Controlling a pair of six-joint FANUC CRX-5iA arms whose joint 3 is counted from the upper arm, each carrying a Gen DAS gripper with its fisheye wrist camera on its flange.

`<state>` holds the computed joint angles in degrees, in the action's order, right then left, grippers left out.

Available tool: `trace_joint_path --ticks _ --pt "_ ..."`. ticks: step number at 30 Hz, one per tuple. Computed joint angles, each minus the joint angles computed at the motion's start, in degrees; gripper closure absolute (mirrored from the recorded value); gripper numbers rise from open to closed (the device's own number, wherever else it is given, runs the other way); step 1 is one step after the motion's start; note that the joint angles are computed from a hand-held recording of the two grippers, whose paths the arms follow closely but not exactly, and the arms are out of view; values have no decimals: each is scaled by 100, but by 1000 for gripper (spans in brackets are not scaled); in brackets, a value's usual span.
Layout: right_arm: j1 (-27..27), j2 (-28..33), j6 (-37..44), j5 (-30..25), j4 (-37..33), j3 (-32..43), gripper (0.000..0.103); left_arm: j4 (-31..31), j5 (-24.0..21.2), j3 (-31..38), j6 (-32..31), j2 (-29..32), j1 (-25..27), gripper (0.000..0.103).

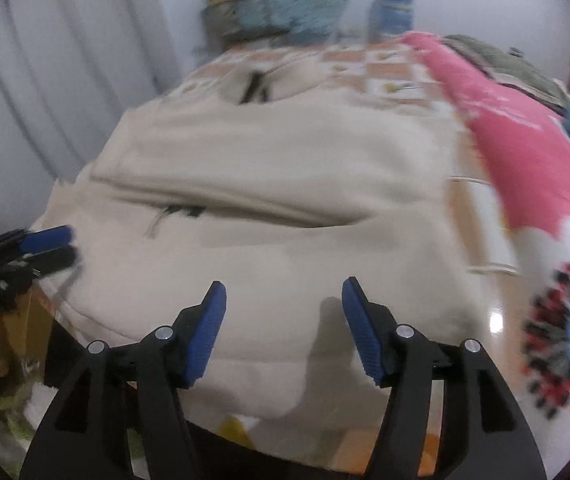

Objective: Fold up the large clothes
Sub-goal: 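Open both grippers and release the folded hem onto the jacket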

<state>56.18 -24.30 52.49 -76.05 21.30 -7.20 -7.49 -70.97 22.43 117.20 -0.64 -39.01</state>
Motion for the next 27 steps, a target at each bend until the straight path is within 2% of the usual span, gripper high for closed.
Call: trace_joint_path --ticks 2,4,6,7,8,9,12,13,15,20,23,27 --pt "30 215 77 -85 -18 51 44 -313 -373 336 42 333 -166 58" --pt "16 367 158 -246 -77 110 46 -485 -507 436 114 466 -239 71" --pt "35 315 175 -191 -51 46 71 -708 -549 483 65 469 -379 89" --pt "19 310 225 -210 -76 70 96 -801 -630 553 -12 495 -429 94" --pt "-11 297 223 -198 -150 99 100 -889 -689 611 -53 510 -481 98" --pt "25 240 127 -151 -88 72 100 -929 -710 669 -107 503 -496 99" --pt "455 86 -263 -33 688 -110 100 -1800 -637 1006 -88 481 -863 99" --pt "524 54 -393 52 875 -121 100 -2139 -669 1154 -58 517 -1011 99" --pt "524 89 -518 193 1114 -141 100 -2436 -714 1272 -58 618 -1111 99" --pt "2 473 -347 471 731 -317 100 -2378 -764 1073 -111 896 -936 98" --pt "132 438 -406 472 1028 -471 100 -2480 -744 1011 -55 859 -978 97" --pt "183 394 -500 471 1070 -518 100 -2277 -575 851 58 736 -827 88"
